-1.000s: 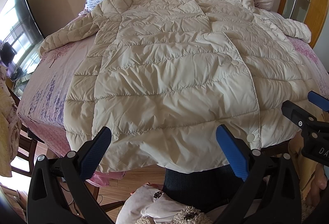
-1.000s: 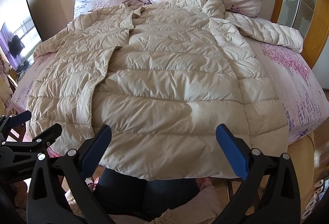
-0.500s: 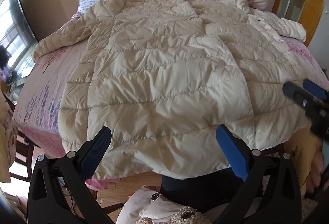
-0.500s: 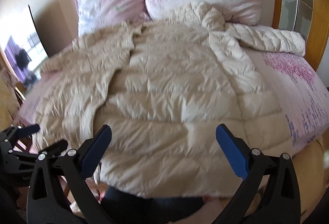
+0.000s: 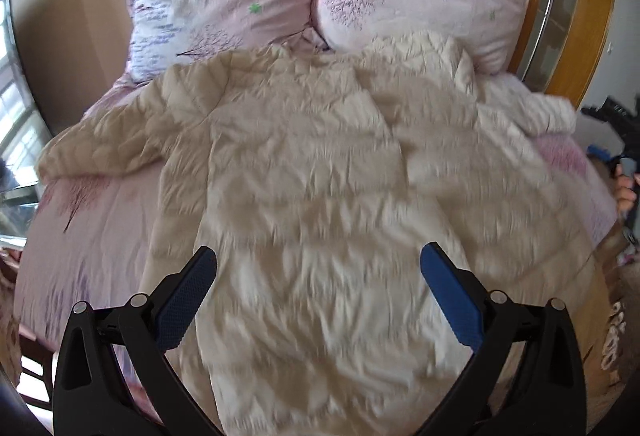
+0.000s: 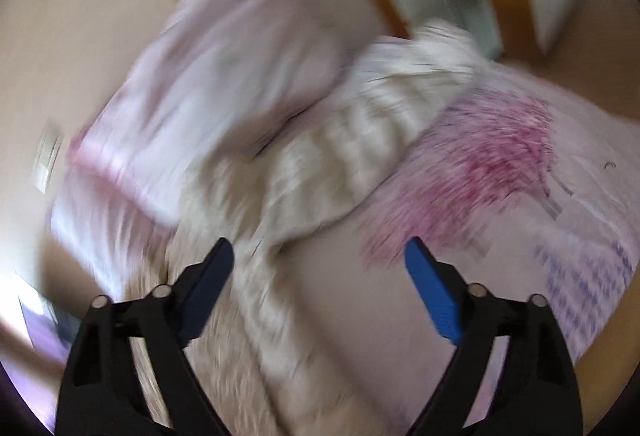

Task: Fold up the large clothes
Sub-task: 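Grasp the coat sleeve with the right gripper and lift it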

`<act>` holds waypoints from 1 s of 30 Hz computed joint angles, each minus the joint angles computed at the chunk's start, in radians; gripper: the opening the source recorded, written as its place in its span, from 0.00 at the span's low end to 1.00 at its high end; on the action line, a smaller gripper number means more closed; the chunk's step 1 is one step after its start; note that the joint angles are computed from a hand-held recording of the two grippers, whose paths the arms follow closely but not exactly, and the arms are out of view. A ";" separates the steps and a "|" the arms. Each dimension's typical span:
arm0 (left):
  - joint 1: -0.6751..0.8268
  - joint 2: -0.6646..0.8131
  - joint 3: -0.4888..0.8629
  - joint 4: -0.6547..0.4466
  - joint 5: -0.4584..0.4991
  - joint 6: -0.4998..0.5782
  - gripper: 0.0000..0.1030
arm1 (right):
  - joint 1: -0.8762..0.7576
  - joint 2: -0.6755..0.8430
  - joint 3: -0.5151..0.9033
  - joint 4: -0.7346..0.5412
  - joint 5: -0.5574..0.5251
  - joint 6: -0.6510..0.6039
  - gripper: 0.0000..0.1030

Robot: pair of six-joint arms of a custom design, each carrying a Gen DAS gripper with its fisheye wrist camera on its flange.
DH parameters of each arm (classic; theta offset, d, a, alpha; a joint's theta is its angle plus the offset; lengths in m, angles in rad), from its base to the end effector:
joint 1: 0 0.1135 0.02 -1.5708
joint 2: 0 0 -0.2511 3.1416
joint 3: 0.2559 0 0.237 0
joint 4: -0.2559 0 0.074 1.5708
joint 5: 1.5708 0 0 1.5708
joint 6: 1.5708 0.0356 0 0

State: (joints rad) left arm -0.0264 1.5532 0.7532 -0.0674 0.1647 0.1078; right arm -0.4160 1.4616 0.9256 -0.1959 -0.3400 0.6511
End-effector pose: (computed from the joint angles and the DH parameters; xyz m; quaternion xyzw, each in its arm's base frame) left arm 0.2887 -0.0135 0.1587 0.0910 0.9316 -0.0632 0.3462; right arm 0.2796 -0.1105 0.2257 0.3985 0.8101 0.2005 0.3805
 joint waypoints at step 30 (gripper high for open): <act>0.014 0.525 0.612 -0.074 0.144 -0.148 0.99 | -0.219 0.527 0.447 0.148 0.188 0.098 0.03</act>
State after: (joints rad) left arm -0.0122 2.0783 1.3648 -0.1418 0.3089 -0.0399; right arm -0.6350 1.9888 1.3727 -0.0475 -0.1519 0.7491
